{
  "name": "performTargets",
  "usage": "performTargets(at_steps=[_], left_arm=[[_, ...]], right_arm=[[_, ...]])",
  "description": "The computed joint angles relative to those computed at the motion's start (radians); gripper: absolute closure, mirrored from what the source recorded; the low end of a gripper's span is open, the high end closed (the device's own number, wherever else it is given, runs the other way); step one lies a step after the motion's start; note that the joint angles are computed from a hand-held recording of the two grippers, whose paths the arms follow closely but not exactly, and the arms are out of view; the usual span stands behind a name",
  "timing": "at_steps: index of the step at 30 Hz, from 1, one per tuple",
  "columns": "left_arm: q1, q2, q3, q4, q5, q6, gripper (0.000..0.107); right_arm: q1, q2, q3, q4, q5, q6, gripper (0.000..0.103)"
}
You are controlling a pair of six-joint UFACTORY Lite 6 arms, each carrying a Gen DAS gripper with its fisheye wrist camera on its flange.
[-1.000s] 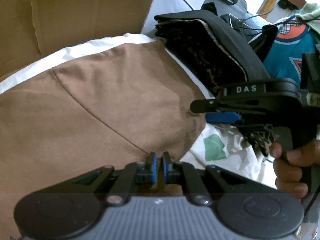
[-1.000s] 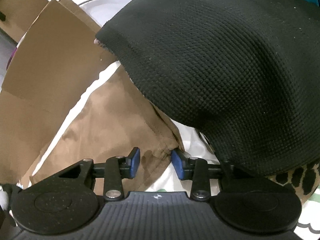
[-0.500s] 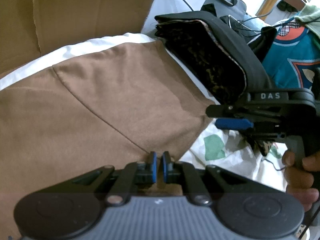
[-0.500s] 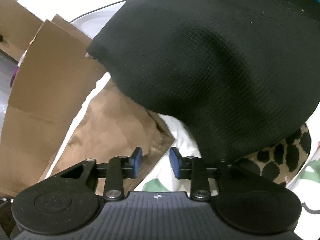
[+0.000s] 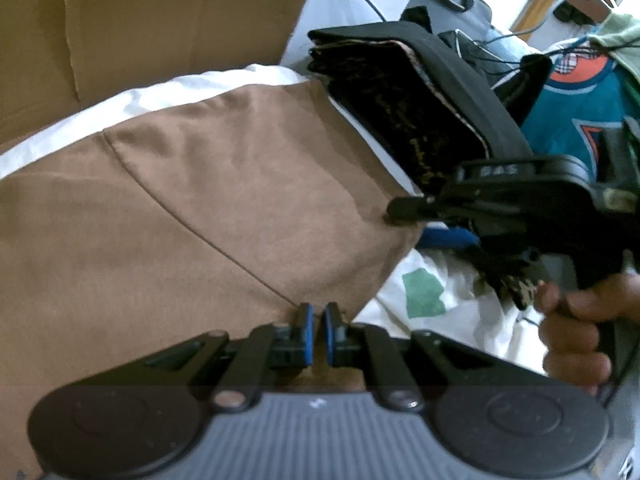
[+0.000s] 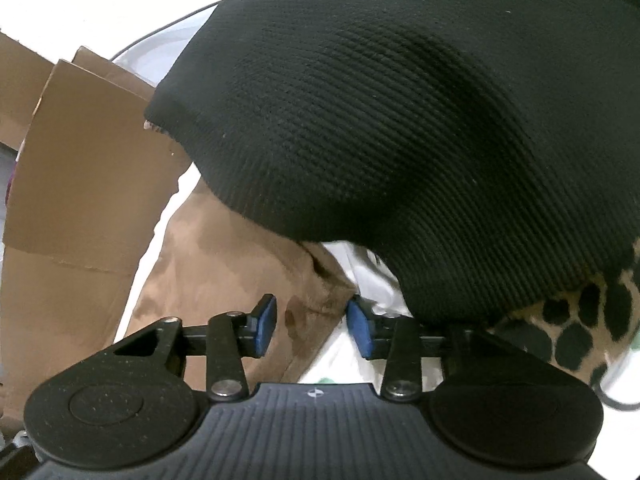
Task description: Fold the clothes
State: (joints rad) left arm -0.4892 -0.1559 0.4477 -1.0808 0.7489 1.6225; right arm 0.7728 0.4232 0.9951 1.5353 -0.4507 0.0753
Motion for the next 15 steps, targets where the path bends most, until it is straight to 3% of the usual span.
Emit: performTargets(at_steps=[1, 6, 15], left_arm=[[0.010, -0.004, 0.005, 0.017, 0.015, -0.009, 0.101], [0.050, -0.040, 0.005, 0.075, 0.080, -0.025, 0.101], [0.027, -0.043, -0.023, 0.036, 0.060, 0.008, 0.101]], right_arm=[[-0.007, 0.000, 0.004, 0.005, 0.008, -0.015, 0.092], [0.004, -0.038, -0.009, -0.057, -0.026, -0.011, 0.096], [0.015, -0.085, 0.049, -0.028, -0.056, -0.196, 0.097]])
